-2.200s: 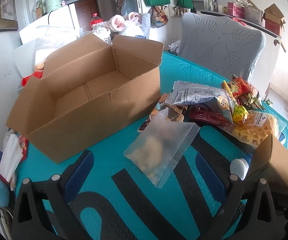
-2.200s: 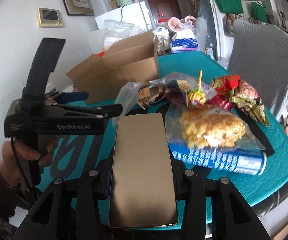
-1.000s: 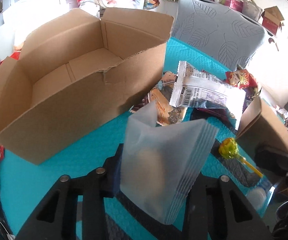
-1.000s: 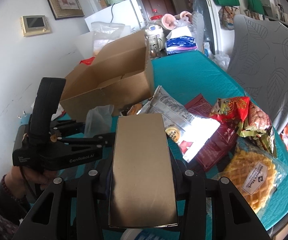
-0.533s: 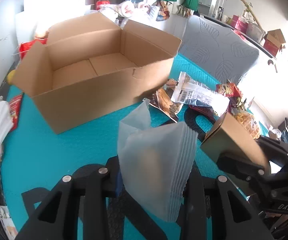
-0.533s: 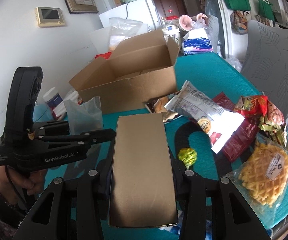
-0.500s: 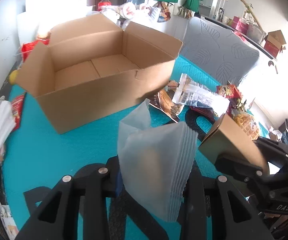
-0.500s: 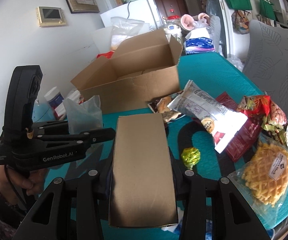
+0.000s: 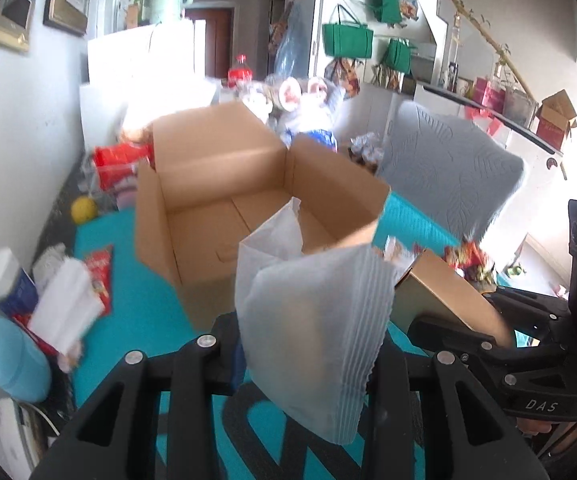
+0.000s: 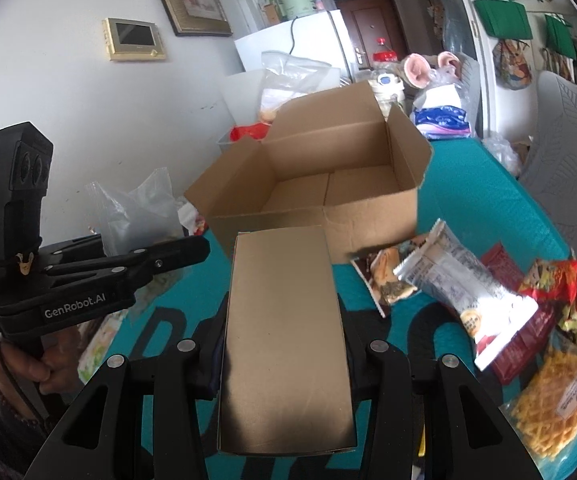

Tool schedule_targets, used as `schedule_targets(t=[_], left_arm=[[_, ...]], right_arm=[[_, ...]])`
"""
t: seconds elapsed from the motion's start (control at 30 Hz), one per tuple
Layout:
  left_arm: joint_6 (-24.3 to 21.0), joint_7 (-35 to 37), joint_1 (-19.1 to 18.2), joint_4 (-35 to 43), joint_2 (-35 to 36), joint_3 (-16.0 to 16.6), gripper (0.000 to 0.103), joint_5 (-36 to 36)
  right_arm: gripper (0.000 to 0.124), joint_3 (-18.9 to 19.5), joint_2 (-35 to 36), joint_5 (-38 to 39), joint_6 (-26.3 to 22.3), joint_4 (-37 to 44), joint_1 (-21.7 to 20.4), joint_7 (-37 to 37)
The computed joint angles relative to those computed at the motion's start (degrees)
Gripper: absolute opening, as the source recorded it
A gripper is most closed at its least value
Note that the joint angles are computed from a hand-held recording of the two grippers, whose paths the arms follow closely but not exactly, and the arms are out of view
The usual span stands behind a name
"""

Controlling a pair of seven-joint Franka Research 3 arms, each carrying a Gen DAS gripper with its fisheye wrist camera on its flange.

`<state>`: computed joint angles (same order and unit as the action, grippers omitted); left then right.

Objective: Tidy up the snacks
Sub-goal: 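Carry both items over the cardboard box and open both grippers to drop them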

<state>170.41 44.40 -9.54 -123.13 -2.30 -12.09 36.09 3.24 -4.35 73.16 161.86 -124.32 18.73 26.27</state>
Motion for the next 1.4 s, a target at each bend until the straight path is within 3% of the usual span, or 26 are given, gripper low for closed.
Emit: schedule_targets(t=[0.23, 0.4, 0.5, 0.77, 0.9, 1.03, 1.2, 1.4], left_arm=[[-1.5, 0.0, 0.7, 5.8, 1.9, 0.9, 0.034, 2.2], [-1.5, -1.8, 1.1, 10.9, 4.6, 2.3, 0.034, 5.4], [-3.2, -2.2, 0.8, 15.3, 6.8, 3.2, 0.034, 7.7], [-5.8, 5.9, -0.3, 26.5, 13.8, 4.6, 0.034, 3.5], [-8.0, 8.9, -1.0, 31.8, 17.5, 5.4, 0.034, 1.6], [-11.0, 6.6, -3.1, 37.5, 21.6, 8.3, 0.034, 3.7], [-13.5, 9.9, -2.2, 42.6, 26.3, 8.0, 0.034, -0.3], [-17.0, 9.3, -3.9, 46.1, 29.6, 9.9, 0.034, 0.8]], right_arm=[[0.043, 0.3, 3.3, -6.3, -1.3, 7.6, -0.9, 3.7], [0.043, 1.5, 6.8, -8.5, 2.2, 14.0, -1.3, 2.1], [0.043, 2.0, 9.6, -12.3, 1.7, 18.6, -2.0, 4.4], [0.043, 3.6, 18.8, -25.1, 0.7, 32.0, -3.5, 14.6], [0.043, 3.3, 24.2, -32.7, -2.0, 39.7, -3.8, 22.1], [0.043, 3.2, 29.7, -39.0, -5.3, 47.6, -4.1, 28.8], [0.043, 2.8, 37.2, -45.1, -11.1, 57.7, -4.2, 35.9], [0.043, 2.1, 43.7, -50.7, -16.1, 65.7, -3.7, 41.7]])
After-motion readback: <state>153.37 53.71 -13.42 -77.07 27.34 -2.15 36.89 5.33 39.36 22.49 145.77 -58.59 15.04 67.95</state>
